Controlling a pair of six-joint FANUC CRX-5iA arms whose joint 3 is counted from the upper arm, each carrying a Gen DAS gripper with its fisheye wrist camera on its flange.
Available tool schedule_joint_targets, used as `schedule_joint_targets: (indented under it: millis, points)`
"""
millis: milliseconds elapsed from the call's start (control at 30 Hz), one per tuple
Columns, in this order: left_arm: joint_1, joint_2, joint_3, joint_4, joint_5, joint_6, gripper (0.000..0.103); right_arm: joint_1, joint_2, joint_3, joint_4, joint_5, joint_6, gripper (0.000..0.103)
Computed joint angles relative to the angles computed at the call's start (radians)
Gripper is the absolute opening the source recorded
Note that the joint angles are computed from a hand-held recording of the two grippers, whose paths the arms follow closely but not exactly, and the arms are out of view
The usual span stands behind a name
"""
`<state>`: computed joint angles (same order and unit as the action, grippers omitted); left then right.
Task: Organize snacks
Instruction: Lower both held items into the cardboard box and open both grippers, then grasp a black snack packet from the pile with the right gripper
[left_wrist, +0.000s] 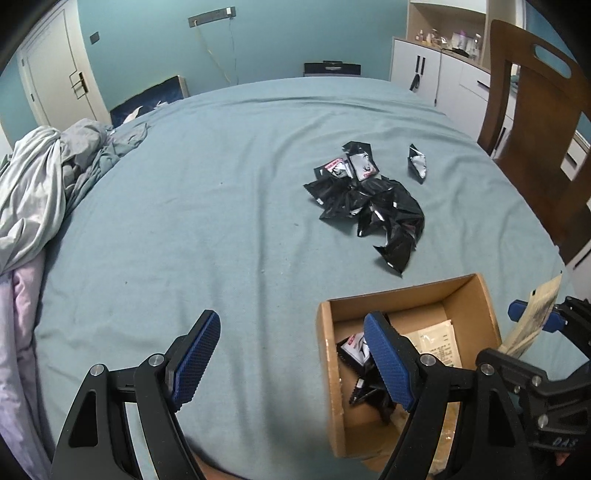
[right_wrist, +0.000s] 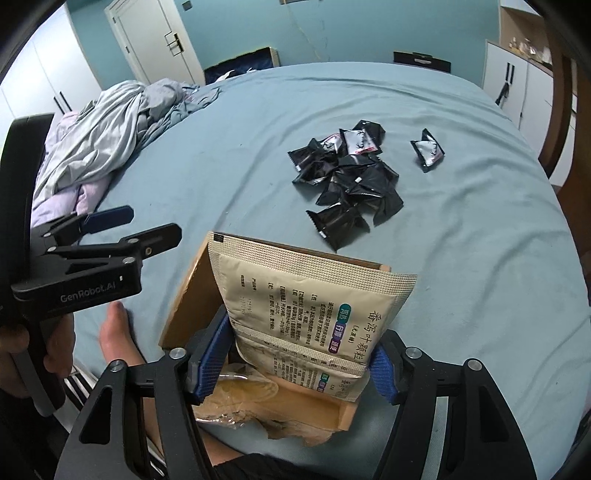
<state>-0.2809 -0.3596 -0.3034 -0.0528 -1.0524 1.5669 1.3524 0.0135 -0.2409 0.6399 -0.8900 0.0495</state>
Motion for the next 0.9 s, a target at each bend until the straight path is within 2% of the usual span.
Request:
schedule_joint_targets:
  millis: [200,267,433,633,900]
  points:
    - [-0.011,0.006,0.007,0.004,-0.011,-0.005,0.081,0.013,-0.002,-0.027,0.082,-0.028,-0.109,0.069]
    - [-0.014,0.013,0.011,0.002,-0.018,-0.004,0.081,0.016,-0.012,-0.046,0.097,-0.006,-0.146,0.070]
    - [-0.011,0.015,0.010,0.011,-0.020,-0.008,0.081,0.014,-0.020,-0.049,0.061,0.029,-0.134,0.075]
    - [-0.017,0.027,0.019,0.009,-0.034,-0.005,0.082,0.014,-0.025,-0.049,0.089,-0.010,-0.161,0.075]
    - [-0.040,0.054,0.038,0.001,-0.057,-0.009,0.082,-0.007,-0.028,-0.035,0.033,-0.018,-0.176,0.075]
